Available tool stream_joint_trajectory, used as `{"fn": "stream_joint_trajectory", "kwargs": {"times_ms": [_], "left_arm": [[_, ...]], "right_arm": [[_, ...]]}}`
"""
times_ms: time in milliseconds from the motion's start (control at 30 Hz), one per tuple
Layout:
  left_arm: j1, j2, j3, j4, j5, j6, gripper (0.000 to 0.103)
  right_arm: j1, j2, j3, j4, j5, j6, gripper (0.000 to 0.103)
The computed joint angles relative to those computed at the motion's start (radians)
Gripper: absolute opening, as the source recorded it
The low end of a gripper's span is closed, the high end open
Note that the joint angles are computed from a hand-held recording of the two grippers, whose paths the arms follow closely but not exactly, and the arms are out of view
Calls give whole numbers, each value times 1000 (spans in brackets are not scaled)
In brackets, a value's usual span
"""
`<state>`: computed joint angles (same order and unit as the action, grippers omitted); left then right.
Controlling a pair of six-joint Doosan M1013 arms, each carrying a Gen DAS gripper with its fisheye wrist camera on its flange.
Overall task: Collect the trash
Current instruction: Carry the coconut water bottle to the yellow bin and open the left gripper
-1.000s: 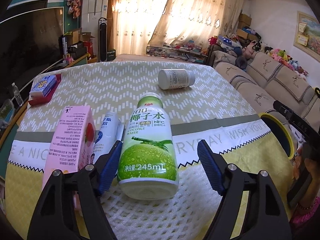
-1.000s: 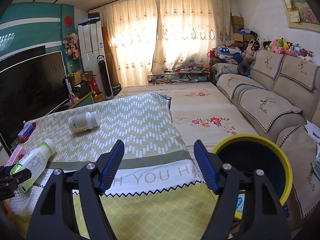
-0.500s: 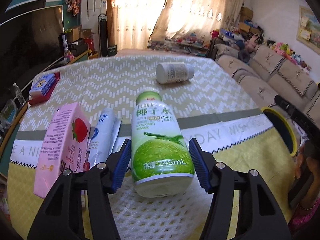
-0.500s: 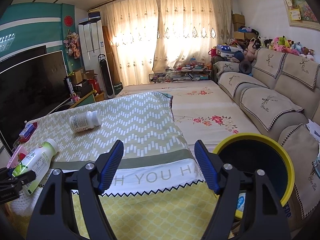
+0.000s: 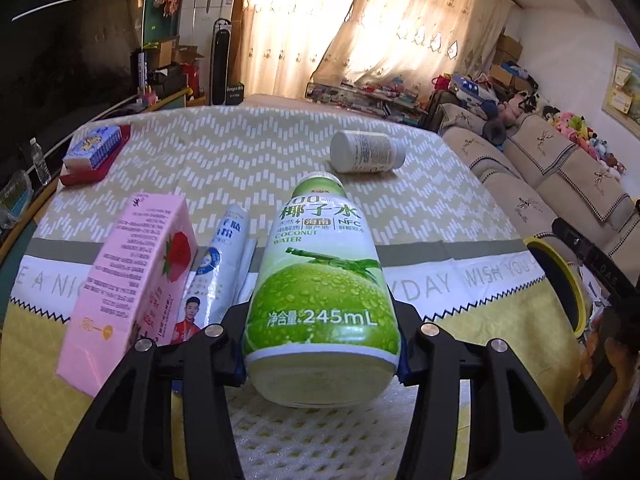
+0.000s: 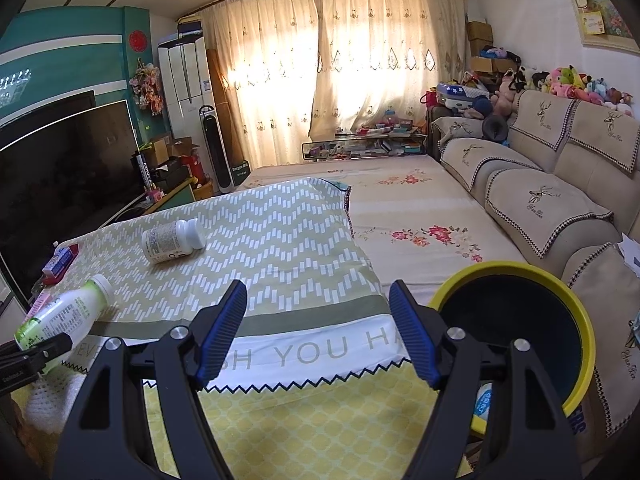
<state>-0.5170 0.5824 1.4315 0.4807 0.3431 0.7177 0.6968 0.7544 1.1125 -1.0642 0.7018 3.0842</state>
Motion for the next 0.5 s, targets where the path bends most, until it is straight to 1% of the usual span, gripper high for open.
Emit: {"fn": "stream_joint_trajectory", "kwargs": {"times_ms": [33,133,233,333,467,500], "left_arm": [[-2,-8,10,55,-11,-55,51],[-10,-32,39,305,-38,-300,51],[-19,-50,52,477,-41,-446,51],[-25,-60,50,508,-45,-432,51],[-32,-65,33,407,-78,-295,51],[-36,-63,26,370,-87,-255,51]], "right_arm": [[0,1,-1,0,0,-2,70],[1,3,-5,4,1,-10,70],[0,3,-5,7,0,-16,70],[1,1,-1,-2,-1,-4,70],[5,-9,23,-79,-8,84,70],[8,-16,41,-131,-15,140,70]]}}
